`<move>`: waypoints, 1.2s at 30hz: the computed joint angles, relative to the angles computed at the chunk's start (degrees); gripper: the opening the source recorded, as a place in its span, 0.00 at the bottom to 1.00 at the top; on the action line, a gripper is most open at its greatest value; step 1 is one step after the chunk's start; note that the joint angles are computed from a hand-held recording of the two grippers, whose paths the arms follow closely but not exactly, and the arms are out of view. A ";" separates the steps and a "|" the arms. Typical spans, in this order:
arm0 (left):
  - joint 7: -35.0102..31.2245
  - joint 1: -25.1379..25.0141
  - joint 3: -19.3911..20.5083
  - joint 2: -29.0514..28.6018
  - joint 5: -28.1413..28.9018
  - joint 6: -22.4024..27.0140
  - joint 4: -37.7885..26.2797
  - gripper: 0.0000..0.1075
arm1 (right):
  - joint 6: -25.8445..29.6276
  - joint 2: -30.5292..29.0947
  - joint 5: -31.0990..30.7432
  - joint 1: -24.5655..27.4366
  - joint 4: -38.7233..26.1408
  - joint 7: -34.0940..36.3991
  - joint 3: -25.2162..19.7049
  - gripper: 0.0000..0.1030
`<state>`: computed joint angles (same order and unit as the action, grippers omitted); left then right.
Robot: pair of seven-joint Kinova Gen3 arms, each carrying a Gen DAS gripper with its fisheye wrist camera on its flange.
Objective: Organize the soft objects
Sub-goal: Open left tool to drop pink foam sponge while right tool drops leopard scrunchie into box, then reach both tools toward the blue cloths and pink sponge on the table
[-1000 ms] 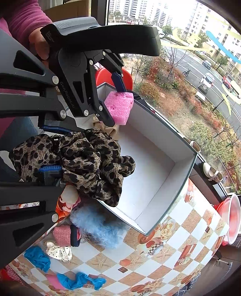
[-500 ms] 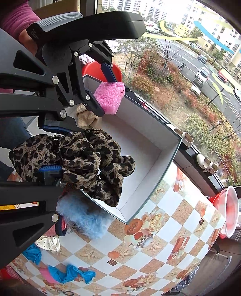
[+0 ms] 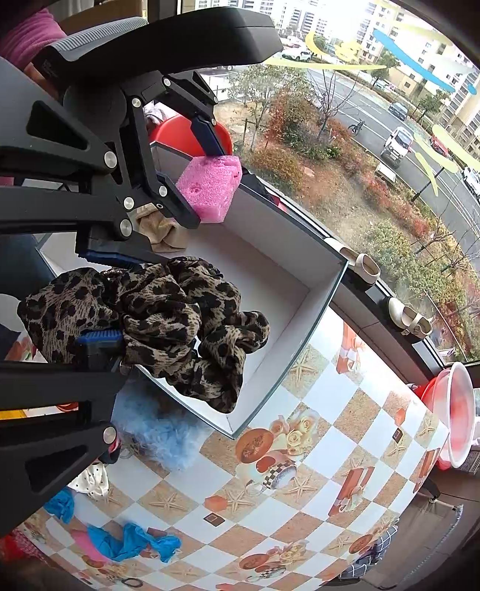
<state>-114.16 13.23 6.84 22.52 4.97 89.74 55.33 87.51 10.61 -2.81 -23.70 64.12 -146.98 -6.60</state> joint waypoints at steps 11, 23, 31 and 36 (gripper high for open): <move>2.70 -0.88 -0.14 2.08 1.72 3.48 -2.41 0.92 | 0.81 0.09 2.55 -0.72 -1.37 -1.43 0.33 0.99; 1.60 -4.16 0.84 2.08 7.24 7.38 -5.05 0.95 | 0.34 -2.64 1.79 -0.13 0.05 -4.85 -0.17 0.99; 1.17 -5.20 1.54 3.03 10.27 14.38 -9.03 0.95 | -1.74 -6.62 0.57 0.11 2.34 -8.69 -0.97 0.99; -0.02 -3.63 2.23 2.99 10.88 17.50 -11.29 0.95 | -3.01 -12.74 1.30 0.75 6.37 -14.64 -2.44 0.99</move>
<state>-114.18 9.60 9.07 25.50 15.86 107.24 44.04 84.50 -2.13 -1.51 -22.94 70.49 -161.62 -9.03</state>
